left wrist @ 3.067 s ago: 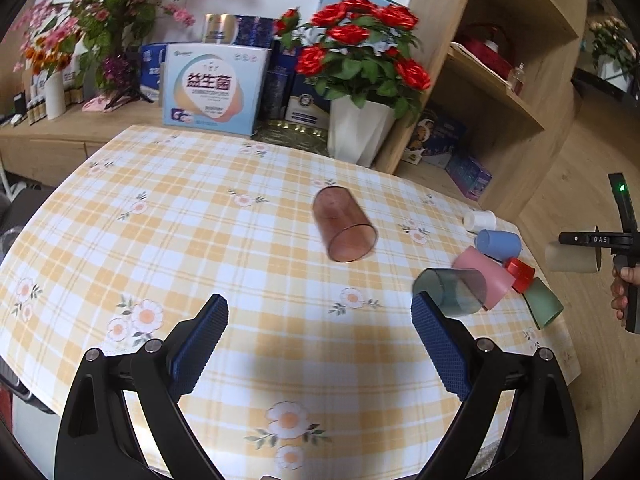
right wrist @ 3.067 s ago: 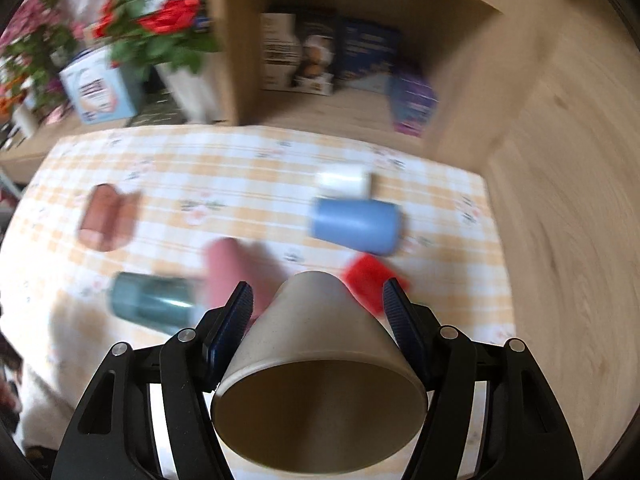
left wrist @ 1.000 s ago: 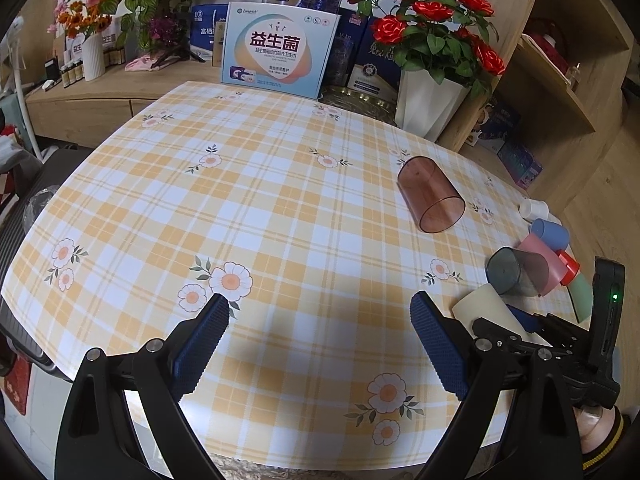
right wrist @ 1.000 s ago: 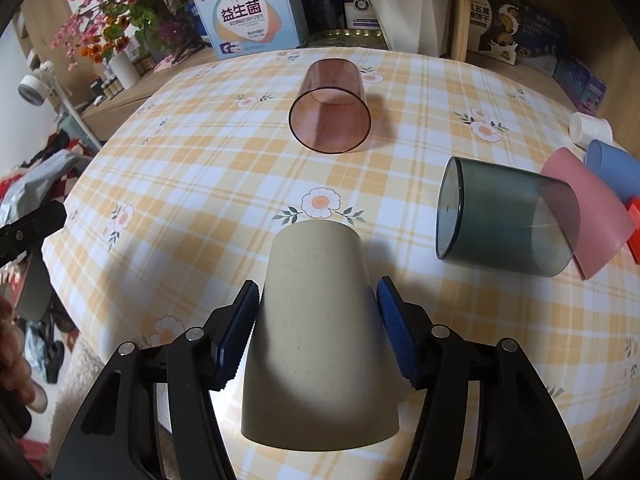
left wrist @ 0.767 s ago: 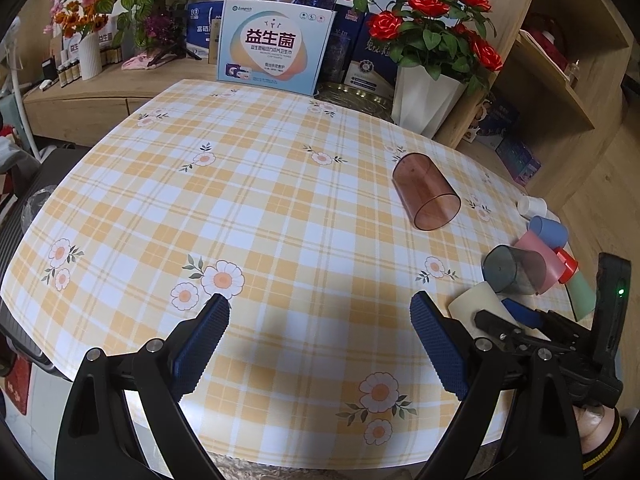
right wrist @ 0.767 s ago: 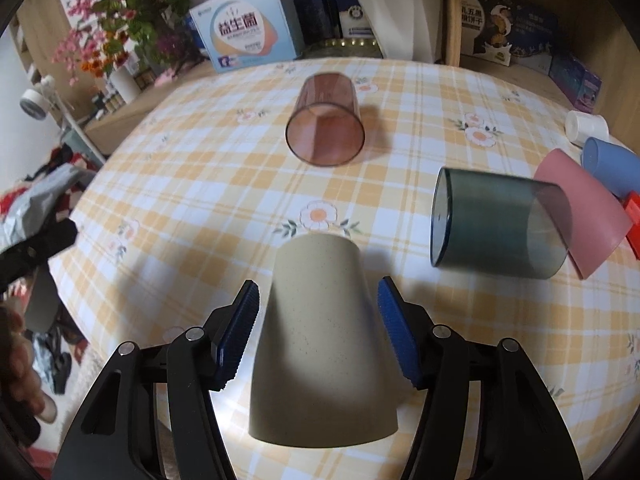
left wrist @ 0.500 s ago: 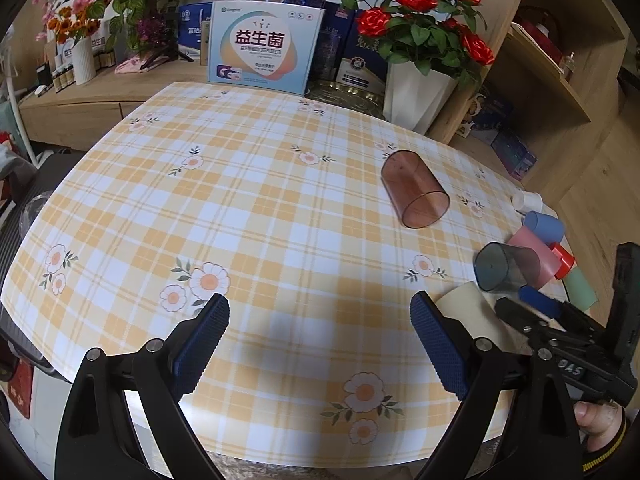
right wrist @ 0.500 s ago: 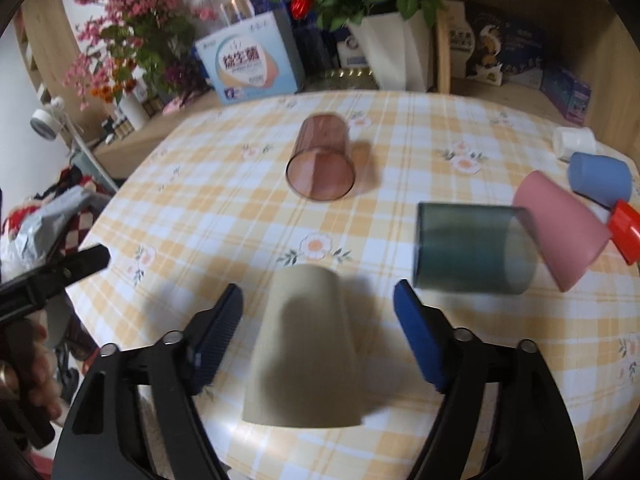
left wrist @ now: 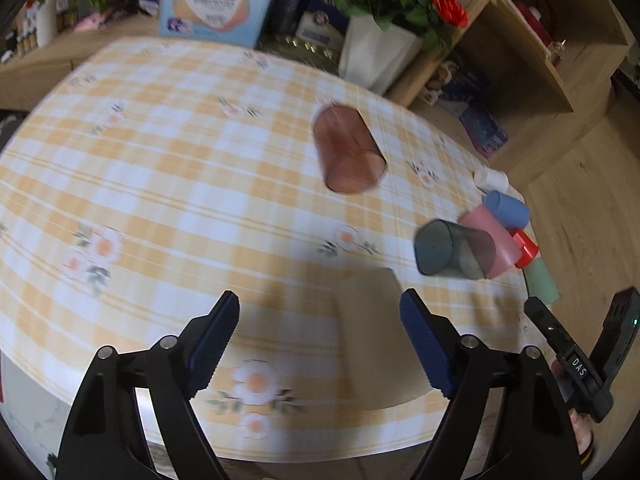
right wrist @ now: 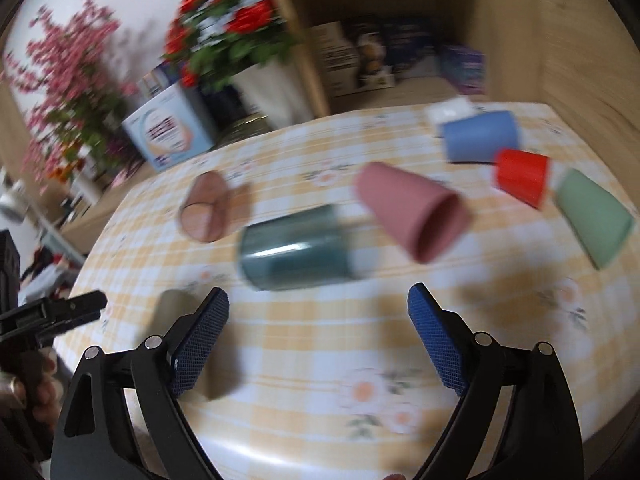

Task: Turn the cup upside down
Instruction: 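Rotate the right gripper to turn the beige cup rim-down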

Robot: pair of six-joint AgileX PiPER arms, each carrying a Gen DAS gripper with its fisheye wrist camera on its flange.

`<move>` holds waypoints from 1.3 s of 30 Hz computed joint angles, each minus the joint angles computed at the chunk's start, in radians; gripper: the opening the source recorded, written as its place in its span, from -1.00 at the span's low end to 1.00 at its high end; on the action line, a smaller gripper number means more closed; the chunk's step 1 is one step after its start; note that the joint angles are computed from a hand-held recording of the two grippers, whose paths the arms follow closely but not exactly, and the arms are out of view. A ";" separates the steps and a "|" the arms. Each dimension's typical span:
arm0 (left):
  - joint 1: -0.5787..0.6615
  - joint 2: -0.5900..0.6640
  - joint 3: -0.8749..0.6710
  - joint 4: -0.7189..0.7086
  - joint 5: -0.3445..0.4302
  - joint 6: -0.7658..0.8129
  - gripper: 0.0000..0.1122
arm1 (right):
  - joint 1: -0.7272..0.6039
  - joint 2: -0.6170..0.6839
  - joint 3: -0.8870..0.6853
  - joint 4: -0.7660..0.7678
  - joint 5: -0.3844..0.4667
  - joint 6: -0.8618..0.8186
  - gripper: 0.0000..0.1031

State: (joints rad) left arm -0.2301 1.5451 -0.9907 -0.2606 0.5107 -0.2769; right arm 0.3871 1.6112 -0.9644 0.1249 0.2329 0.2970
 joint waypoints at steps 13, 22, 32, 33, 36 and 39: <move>-0.019 0.308 -0.272 -0.201 0.157 0.051 0.33 | -0.196 -0.074 0.114 0.137 -0.002 -0.180 0.71; -0.028 0.395 -0.338 -0.237 0.191 0.039 0.13 | -0.202 -0.072 0.127 0.199 0.000 -0.230 0.71; -0.038 0.365 -0.289 -0.270 0.139 0.116 0.00 | -0.179 -0.083 0.137 0.175 0.002 -0.196 0.71; -0.039 0.350 -0.273 -0.274 0.129 0.131 0.00 | -0.178 -0.085 0.139 0.182 0.002 -0.201 0.71; -0.038 0.279 -0.196 -0.305 0.083 0.209 -0.01 | -0.168 -0.088 0.146 0.156 -0.003 -0.166 0.71; -0.032 0.166 -0.085 -0.312 0.013 0.257 -0.02 | -0.163 -0.087 0.152 0.158 -0.010 -0.165 0.71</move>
State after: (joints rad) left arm -0.2617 1.7108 -1.0757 -0.5723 0.5233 -0.0197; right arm 0.2245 1.5242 -0.8125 0.2828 0.2230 0.1317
